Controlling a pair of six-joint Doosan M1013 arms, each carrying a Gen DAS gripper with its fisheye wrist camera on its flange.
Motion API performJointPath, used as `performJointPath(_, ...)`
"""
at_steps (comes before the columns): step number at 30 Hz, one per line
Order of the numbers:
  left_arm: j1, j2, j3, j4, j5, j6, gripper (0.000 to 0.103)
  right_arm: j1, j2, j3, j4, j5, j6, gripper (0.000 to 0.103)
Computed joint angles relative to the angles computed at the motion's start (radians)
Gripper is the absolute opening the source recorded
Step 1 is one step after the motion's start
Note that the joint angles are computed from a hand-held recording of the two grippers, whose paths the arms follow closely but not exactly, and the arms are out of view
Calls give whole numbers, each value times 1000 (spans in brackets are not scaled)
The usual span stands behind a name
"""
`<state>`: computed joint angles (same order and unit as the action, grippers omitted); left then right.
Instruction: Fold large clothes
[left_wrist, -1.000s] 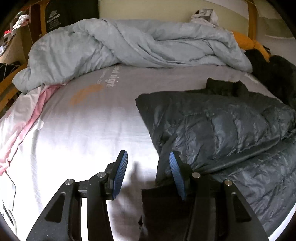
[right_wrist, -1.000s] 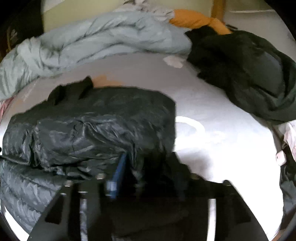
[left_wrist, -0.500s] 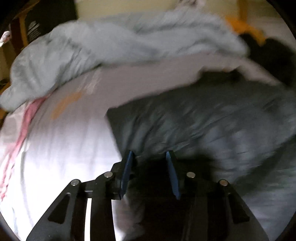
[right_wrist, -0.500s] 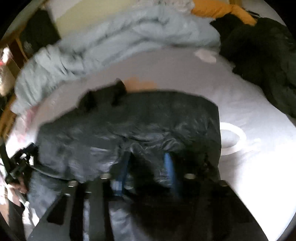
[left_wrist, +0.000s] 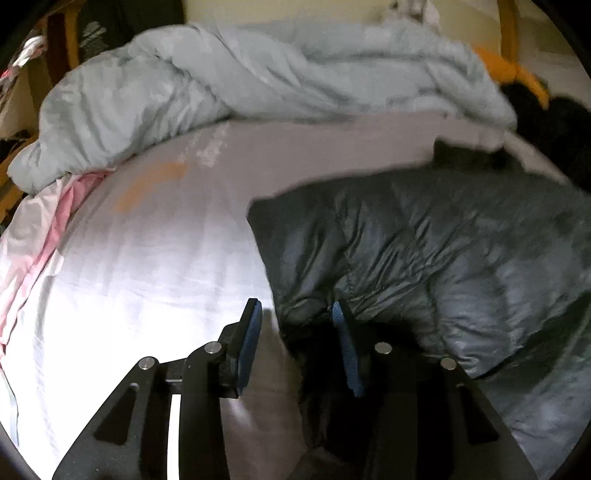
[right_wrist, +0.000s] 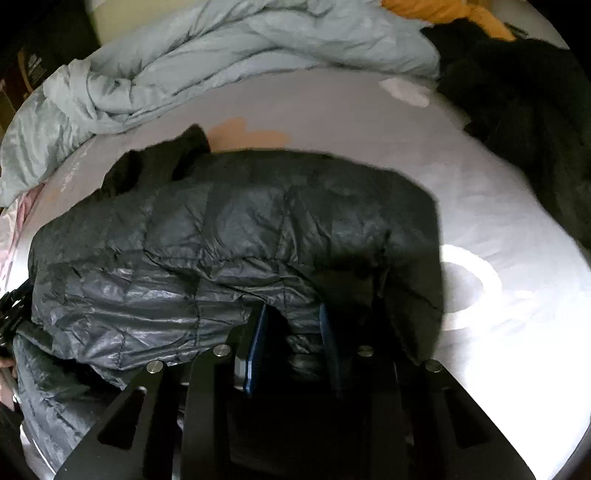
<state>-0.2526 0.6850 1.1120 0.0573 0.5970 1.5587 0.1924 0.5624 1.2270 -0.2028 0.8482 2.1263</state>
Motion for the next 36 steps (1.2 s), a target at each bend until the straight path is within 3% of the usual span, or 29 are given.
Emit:
performJointPath(2,21,-32,32,-210,-60,152,38,15,-29,27,-80,-34,55,30)
performJointPath(5,33,-60,56,-476,-99,415,38,18,-63,54,-72,-103,41,31)
performJointPath(8,50,-30,-8,-668,71,597,38,18,-54,26,-36,-75,-6,33)
performJointPath(9,53,-24,-14,-703,96,626,38,17,-43,10,-26,-52,-24,33)
performJointPath(11,46,-7,-37,-634,145,581,38,13,-20,-17,22,-5,-72,33)
performJointPath(14,16,45,-107,-324,237,342,38,-12,15,-43,227,58,-242,34)
performJointPath(16,18,71,-136,-289,277,253,38,-6,29,-43,194,73,-231,34)
performJointPath(19,19,71,-132,-287,256,258,38,-10,26,-16,198,26,-215,35)
performJointPath(22,-6,46,-77,-142,153,200,38,-16,25,-12,197,14,-193,35)
performJointPath(26,-19,37,-52,-3,99,94,33,7,22,-14,66,24,-155,42)
performJointPath(29,-19,9,-4,21,27,76,32,29,-8,23,-16,-37,-88,52)
performJointPath(31,-14,-28,50,-30,-44,133,32,34,-40,65,-14,-99,-69,55)
performJointPath(34,-7,-86,131,-205,-129,314,32,41,-93,137,-10,-195,-62,59)
performJointPath(36,-3,-108,152,-354,-134,444,32,49,-120,181,-67,-246,-17,66)
